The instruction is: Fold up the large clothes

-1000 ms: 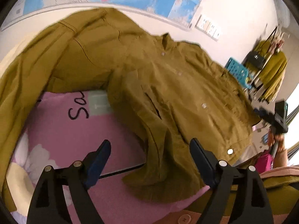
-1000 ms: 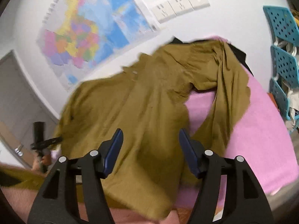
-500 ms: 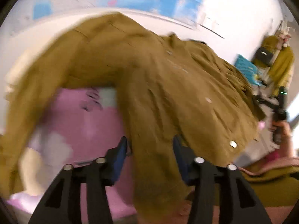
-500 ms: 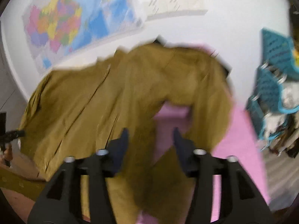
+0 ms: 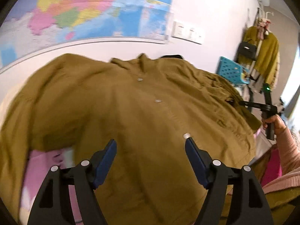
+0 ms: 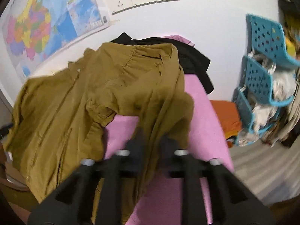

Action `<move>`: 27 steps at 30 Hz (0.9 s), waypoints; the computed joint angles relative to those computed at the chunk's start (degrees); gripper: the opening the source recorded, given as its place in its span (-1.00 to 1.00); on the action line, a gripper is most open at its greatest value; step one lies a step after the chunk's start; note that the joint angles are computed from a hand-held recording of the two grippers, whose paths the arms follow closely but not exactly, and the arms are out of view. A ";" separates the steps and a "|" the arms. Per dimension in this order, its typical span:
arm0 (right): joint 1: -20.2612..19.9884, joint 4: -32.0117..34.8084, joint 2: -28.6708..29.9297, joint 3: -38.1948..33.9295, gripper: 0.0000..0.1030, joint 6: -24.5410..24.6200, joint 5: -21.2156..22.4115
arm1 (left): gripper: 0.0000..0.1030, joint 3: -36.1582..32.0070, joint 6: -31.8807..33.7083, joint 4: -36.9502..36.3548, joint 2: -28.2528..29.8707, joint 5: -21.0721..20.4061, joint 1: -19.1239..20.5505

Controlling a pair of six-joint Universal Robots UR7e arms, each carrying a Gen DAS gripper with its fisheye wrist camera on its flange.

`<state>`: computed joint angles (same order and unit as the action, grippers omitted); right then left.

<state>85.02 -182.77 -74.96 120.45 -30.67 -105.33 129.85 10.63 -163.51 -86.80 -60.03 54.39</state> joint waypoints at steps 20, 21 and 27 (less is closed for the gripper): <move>18.34 34.63 12.94 -24.61 -0.79 -4.04 17.99 | 0.41 -16.85 5.68 4.95 8.55 -13.02 3.71; 18.12 36.02 16.47 -27.19 -0.79 -3.42 18.65 | 0.41 -17.00 5.86 4.98 8.47 -13.01 3.84; 16.16 37.51 29.46 -36.31 -0.73 4.01 17.13 | 0.52 -17.11 4.70 7.70 8.30 -12.85 5.53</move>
